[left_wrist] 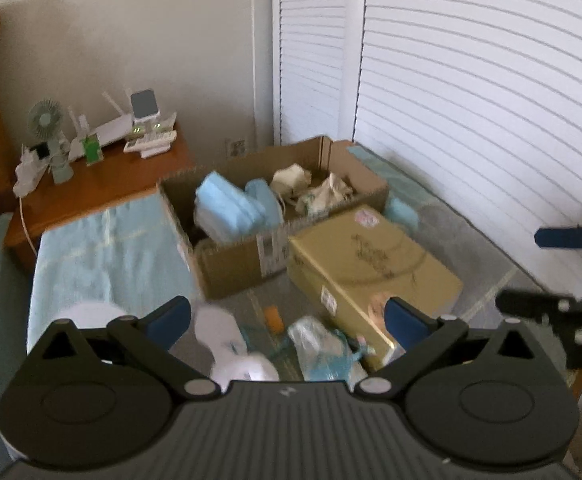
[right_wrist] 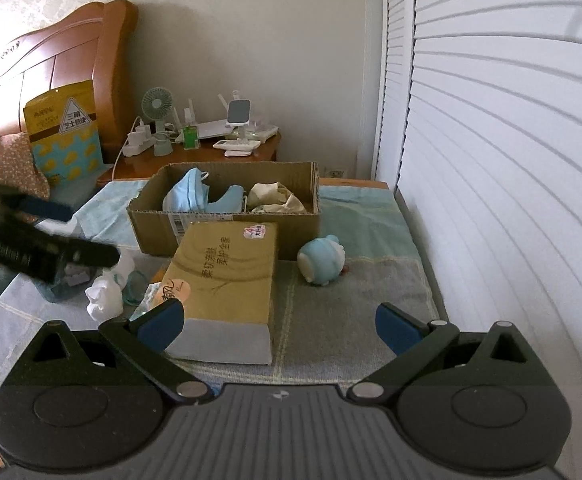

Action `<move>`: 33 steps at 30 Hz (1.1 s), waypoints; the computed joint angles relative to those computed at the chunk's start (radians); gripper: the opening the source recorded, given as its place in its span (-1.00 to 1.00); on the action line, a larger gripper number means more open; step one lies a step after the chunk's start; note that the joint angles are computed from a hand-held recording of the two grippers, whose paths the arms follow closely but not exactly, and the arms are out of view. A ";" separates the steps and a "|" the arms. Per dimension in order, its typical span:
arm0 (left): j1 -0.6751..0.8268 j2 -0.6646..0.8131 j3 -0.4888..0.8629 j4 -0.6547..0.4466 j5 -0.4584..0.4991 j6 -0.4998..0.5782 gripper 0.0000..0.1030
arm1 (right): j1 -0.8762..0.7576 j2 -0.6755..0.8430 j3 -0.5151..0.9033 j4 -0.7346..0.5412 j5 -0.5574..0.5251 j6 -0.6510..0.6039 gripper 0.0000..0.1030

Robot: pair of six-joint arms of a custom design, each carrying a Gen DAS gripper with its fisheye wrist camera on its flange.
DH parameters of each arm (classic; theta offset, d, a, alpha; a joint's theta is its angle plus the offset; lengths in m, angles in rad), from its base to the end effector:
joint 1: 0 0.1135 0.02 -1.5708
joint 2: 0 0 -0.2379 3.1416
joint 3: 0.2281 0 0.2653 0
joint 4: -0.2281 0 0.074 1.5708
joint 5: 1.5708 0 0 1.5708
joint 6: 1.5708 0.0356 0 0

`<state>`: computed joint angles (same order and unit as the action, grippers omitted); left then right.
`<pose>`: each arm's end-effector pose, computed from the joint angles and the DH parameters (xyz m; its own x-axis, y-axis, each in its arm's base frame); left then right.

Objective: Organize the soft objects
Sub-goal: 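Move the left tool onto the white cloth bundle and close on it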

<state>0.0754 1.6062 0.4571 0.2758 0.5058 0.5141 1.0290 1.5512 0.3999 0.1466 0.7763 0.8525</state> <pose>0.2570 0.0021 0.0594 -0.5453 0.3902 -0.7419 0.5887 0.8083 -0.0075 0.1393 0.1831 0.0559 -0.6008 0.0436 -0.7982 0.0529 0.9985 0.0147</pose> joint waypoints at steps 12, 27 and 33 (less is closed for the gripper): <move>0.051 0.136 -0.127 0.286 -0.039 -0.054 0.99 | 0.012 0.029 0.019 -0.016 0.005 0.014 1.00; 0.049 0.362 -0.105 0.529 -0.071 -0.132 0.87 | -0.018 0.173 0.055 0.021 -0.078 -0.018 1.00; 0.053 0.384 -0.070 0.516 -0.066 -0.175 0.49 | -0.026 0.187 0.057 0.036 -0.088 -0.026 1.00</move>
<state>0.1284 1.9899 0.3868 0.7920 0.4399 0.3389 1.0030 1.7384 0.4573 0.1830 0.6880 0.8266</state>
